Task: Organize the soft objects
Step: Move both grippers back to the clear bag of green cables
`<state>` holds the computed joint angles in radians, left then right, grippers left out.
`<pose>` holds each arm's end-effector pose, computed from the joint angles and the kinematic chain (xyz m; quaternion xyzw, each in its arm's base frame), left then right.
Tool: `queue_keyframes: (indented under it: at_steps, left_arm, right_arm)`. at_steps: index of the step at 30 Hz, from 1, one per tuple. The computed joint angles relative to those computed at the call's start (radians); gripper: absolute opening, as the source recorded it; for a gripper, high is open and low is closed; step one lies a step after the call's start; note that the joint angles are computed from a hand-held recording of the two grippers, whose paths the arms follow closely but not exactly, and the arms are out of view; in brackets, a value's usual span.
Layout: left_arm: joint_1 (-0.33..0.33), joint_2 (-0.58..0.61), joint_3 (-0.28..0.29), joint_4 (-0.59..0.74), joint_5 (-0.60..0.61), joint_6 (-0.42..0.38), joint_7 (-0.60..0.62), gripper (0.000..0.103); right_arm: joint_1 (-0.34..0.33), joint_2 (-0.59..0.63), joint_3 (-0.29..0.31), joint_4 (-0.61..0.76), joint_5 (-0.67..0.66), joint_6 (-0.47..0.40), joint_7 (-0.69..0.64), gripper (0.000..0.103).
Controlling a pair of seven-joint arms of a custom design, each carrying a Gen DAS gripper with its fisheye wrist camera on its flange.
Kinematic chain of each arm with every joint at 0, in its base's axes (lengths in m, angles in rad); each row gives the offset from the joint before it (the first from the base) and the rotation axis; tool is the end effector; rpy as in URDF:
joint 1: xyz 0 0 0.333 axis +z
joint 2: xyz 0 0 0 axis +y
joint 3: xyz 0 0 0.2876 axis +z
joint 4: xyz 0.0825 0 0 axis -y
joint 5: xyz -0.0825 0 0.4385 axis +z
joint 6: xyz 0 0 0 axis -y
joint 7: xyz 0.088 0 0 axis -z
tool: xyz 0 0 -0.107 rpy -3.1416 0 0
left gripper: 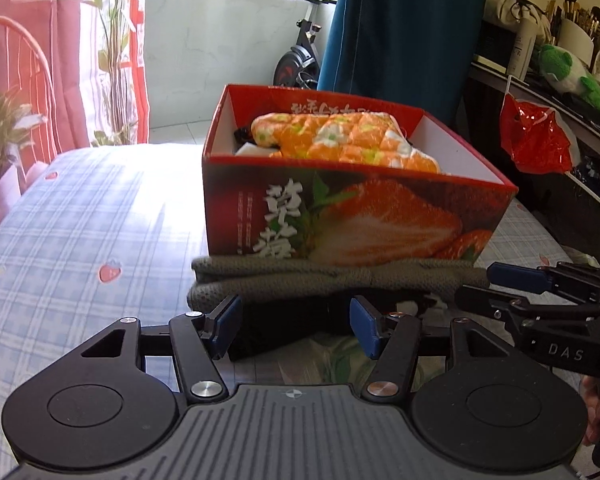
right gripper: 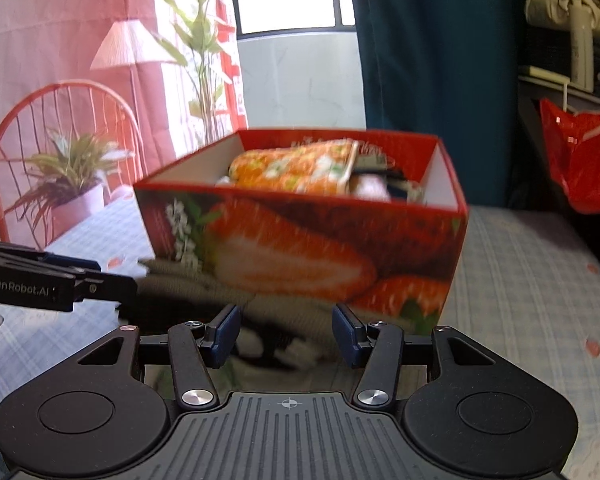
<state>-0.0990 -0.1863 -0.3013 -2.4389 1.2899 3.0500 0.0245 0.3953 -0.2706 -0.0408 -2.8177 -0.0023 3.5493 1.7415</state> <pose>0.4534 -0.2717 0.3547 -0.6012 0.6800 -0.3430 0.2420 0.4255 0.1585 0.3316 -0.6740 0.5613 -0.2355 0.4186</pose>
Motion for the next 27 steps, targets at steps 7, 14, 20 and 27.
queue_keyframes:
  at_steps: [7, 14, 20, 27]
  left_arm:
    - [-0.022, 0.033, 0.003, -0.013, -0.016, -0.009, -0.013, 0.062]
    - [-0.037, 0.052, 0.011, -0.025, -0.017, 0.003, -0.025, 0.061]
    - [-0.044, 0.065, 0.018, -0.032, -0.026, 0.017, -0.027, 0.061]
    - [-0.044, 0.065, 0.022, -0.048, -0.053, 0.047, -0.019, 0.054]
  right_arm:
    - [0.03, 0.027, -0.04, -0.017, -0.065, -0.025, 0.068, 0.048]
    - [0.051, 0.047, -0.082, -0.019, -0.174, -0.042, 0.144, 0.048]
    - [0.058, 0.058, -0.099, -0.016, -0.249, -0.056, 0.185, 0.048]
    - [0.073, 0.054, -0.138, -0.021, -0.327, -0.056, 0.236, 0.048]
